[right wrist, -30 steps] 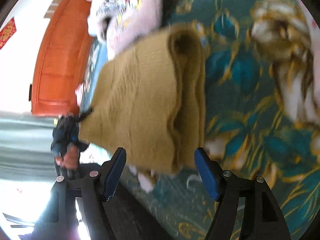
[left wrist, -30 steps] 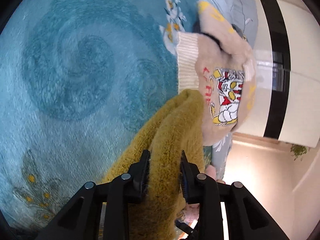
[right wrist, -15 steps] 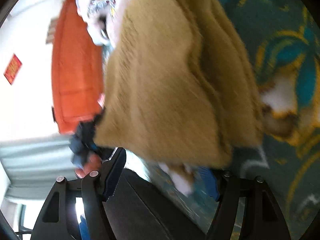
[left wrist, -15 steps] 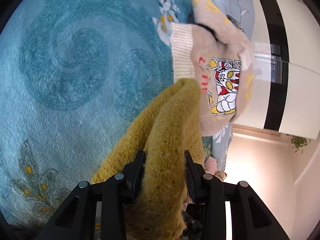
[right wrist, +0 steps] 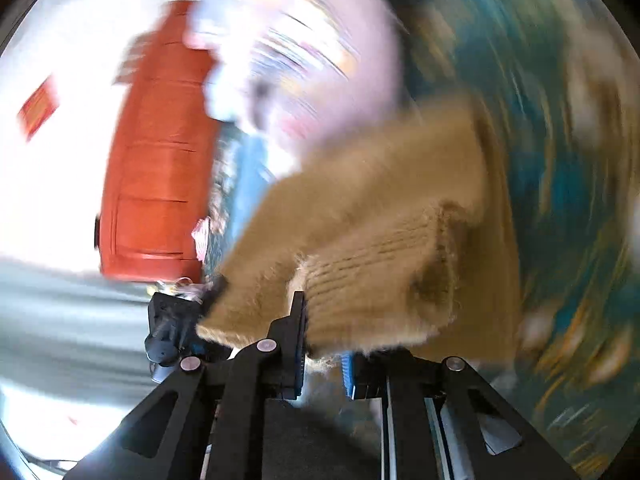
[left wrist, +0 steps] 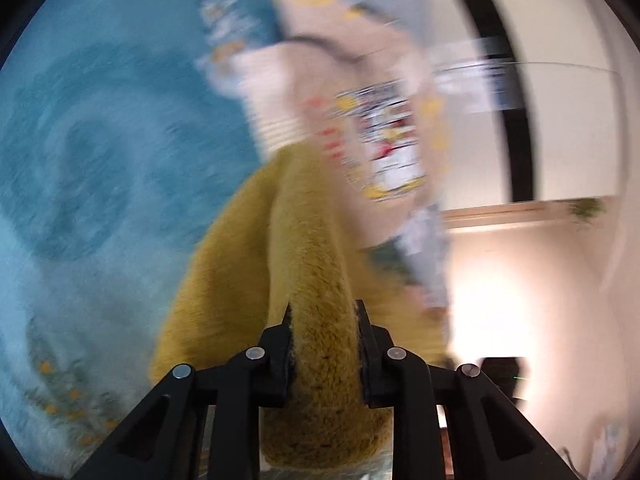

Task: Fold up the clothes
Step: 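Regrasp the folded sweater with both grippers and lift it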

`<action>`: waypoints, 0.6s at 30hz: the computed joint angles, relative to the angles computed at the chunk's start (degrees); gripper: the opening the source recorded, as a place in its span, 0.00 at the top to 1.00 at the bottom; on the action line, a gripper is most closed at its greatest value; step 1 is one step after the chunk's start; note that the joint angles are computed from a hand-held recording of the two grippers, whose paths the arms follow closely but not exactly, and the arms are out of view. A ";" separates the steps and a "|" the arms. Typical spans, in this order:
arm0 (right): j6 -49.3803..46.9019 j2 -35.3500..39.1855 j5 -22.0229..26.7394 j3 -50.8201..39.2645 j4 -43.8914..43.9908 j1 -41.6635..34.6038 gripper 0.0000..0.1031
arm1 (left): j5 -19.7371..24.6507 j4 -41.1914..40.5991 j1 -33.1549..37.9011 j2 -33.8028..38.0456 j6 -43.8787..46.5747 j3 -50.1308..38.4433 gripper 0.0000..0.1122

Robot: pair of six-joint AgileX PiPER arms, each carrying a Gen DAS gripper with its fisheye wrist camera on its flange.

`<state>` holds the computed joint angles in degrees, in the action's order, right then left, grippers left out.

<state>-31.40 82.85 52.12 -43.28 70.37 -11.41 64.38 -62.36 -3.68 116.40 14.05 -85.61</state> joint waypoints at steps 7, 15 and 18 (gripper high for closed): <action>2.53 4.62 -3.00 0.91 -10.49 -0.34 0.85 | -0.02 10.39 -1.32 3.83 -12.70 -3.90 0.73; -3.04 7.78 -0.89 4.47 -5.67 -1.94 0.80 | 1.79 4.97 0.62 4.96 -9.49 -2.57 0.66; -4.90 8.59 1.88 3.89 -5.18 -3.33 0.64 | 1.84 4.56 0.64 5.25 -8.63 -2.75 0.66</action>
<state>-36.30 91.44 54.01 -39.39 65.19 -14.74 66.22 -57.80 -3.04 121.65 5.43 -88.36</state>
